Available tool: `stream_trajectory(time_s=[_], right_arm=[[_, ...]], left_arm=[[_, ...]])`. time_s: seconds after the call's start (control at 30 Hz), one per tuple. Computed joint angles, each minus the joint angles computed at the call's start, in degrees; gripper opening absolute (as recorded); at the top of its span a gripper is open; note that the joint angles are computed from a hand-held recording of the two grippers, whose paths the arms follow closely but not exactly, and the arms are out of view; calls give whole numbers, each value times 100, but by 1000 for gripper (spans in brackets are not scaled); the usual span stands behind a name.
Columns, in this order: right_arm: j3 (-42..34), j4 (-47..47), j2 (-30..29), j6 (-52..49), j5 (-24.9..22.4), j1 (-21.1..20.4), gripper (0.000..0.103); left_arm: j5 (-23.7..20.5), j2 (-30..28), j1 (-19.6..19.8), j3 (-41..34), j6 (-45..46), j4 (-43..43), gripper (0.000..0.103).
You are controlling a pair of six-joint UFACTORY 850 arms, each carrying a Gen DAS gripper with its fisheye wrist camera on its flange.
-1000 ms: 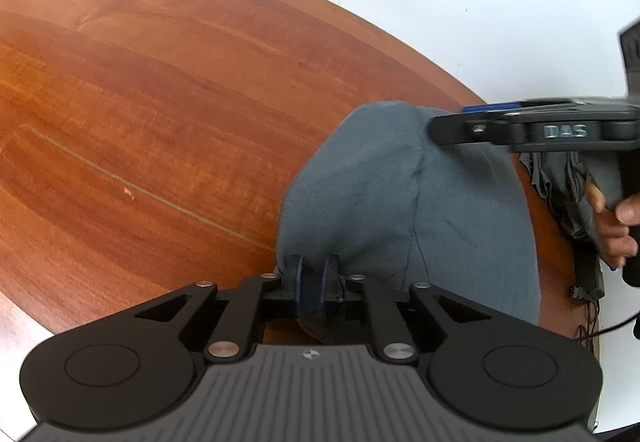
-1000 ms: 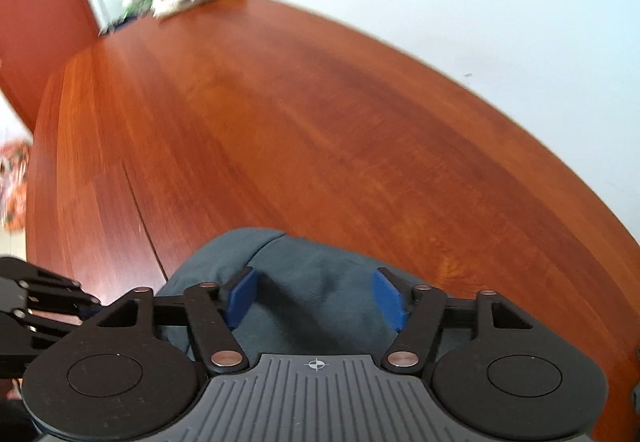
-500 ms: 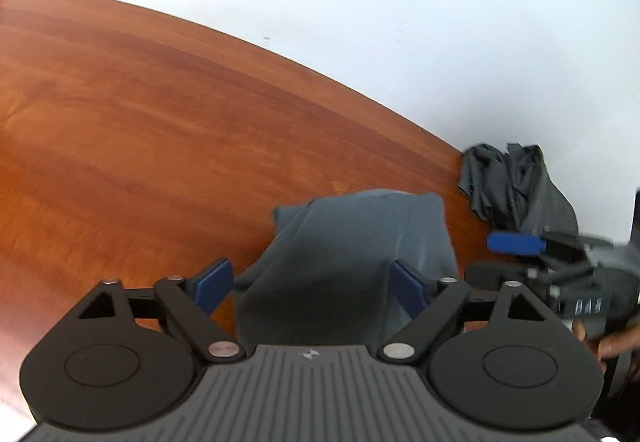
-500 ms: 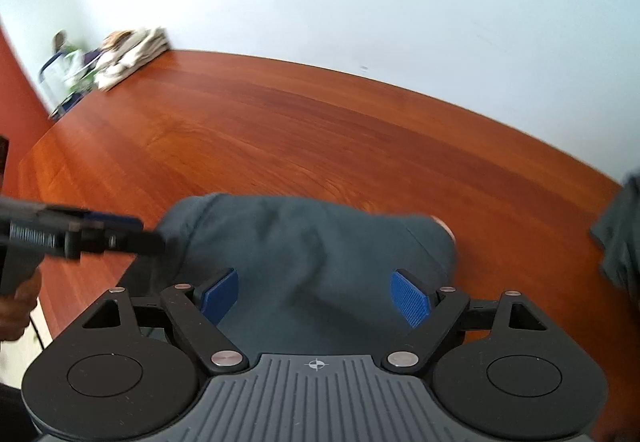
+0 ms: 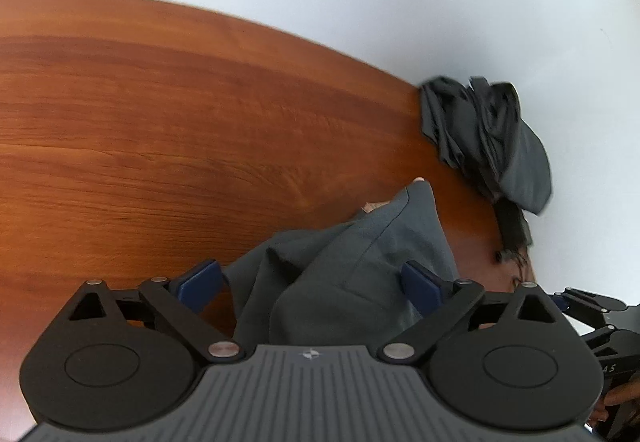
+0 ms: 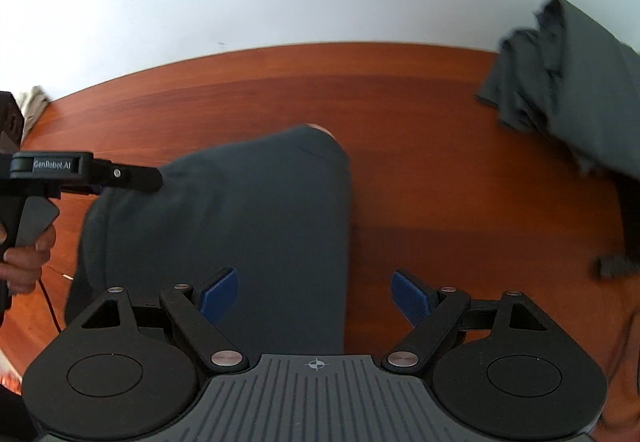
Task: Fold clothes
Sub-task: 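Grasp the jacket with both grippers and lift it from the table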
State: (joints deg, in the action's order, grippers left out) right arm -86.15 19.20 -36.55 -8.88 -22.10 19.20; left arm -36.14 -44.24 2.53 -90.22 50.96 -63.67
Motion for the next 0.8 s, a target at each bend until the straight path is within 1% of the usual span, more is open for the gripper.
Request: stream_trajectory(time_s=[0.1,0.17,0.23,0.3,0.4,0.57,0.8], right_arm=[[46,-458,7,725,-62,56,86],[87,-543,0,950,-57,74,86],[102,-480,-28,1051,-72,82,86],[114,-126,-75,879,-69,67,87],[154,796,-150,249,-111,-29,87],[312,2554,-184,-1050,-209,-190,93],[658,4796,-213,-2780,-541,-442,95]], left_arm=[[-531,-444,96,-466,-121,213,103],[-861,-696,163,-722,-161,223,103],[-1185,-945,228,-987,-164,172,103],[-1487,-1186,265,-1275,-159,163,103],[-1884,-1526,288,-1712,-230,220,103],[-2559,-2004,326,-2367,-508,305,103],[-3125,-2381,274,-2976,-565,438,103]])
